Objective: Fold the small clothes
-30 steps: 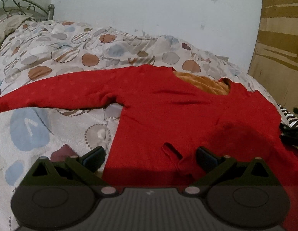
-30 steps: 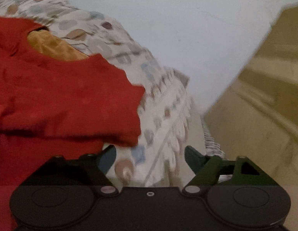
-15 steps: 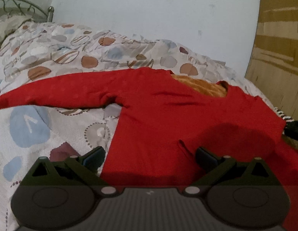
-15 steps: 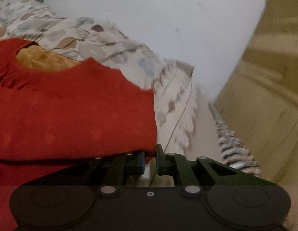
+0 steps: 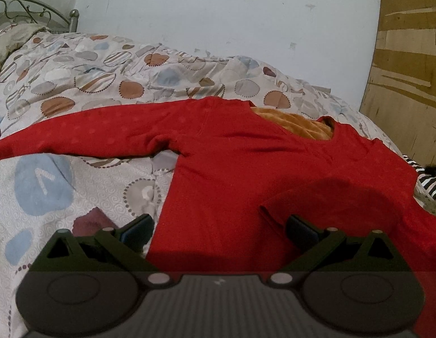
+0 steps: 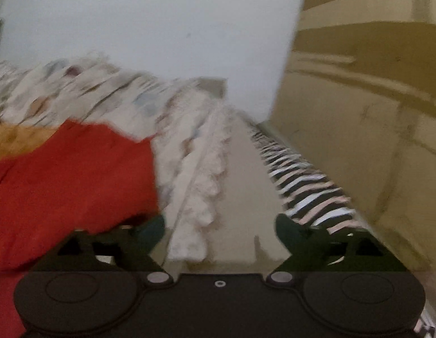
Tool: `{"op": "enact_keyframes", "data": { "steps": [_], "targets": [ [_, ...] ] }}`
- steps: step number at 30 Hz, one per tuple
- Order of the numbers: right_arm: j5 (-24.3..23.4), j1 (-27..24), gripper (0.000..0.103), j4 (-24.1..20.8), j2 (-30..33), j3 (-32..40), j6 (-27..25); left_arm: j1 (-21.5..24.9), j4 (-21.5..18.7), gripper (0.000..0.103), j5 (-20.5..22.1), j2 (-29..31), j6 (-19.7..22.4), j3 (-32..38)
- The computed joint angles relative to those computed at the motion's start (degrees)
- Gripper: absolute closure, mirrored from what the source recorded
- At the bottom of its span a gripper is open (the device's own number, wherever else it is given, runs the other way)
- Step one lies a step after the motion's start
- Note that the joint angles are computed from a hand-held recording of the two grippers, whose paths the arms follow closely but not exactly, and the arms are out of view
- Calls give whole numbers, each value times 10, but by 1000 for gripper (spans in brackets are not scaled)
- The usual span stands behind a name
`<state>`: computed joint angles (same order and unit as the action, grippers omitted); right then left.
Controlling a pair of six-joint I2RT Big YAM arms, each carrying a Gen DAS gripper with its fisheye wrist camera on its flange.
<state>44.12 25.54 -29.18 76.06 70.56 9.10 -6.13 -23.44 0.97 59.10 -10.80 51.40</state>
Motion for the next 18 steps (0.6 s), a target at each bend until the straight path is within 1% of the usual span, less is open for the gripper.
{"op": "enact_keyframes", "data": {
  "steps": [1,2,3,5,7,9,11,12,13,16,18],
  "targets": [
    [8,1,0,26,2,-2,-7,0,0,1,0,0,0,0],
    [1,1,1,55,5,-3,-17,0,0,1,0,0,0,0],
    [-14,-2,1,73,11,0,-26,0,0,1,1,0,-1,0],
    [-53,-4,1,92,31,15,-45,1,1,1,2,0,-1,-1],
    [-80,-4,1,111,60,32,-84,1,1,1,3,-1,-1,-1],
    [-75,-3,1,112,91,53,-118,1,1,1,3,-1,-2,-1],
    [-41,-2,1,91,126,82,-131,3,2,1,5,-1,-2,-2],
    [-23,-4,1,80,137,92,-126,3,2,1,6,-1,-3,-2],
    [-13,-9,1,68,145,99,-109,4,3,1,7,-1,-4,-2],
    [-41,-28,1,52,139,92,-39,5,4,1,9,-2,-4,-3],
    [-58,-34,1,54,133,85,-19,5,4,1,9,-1,-5,-3]
  ]
}}
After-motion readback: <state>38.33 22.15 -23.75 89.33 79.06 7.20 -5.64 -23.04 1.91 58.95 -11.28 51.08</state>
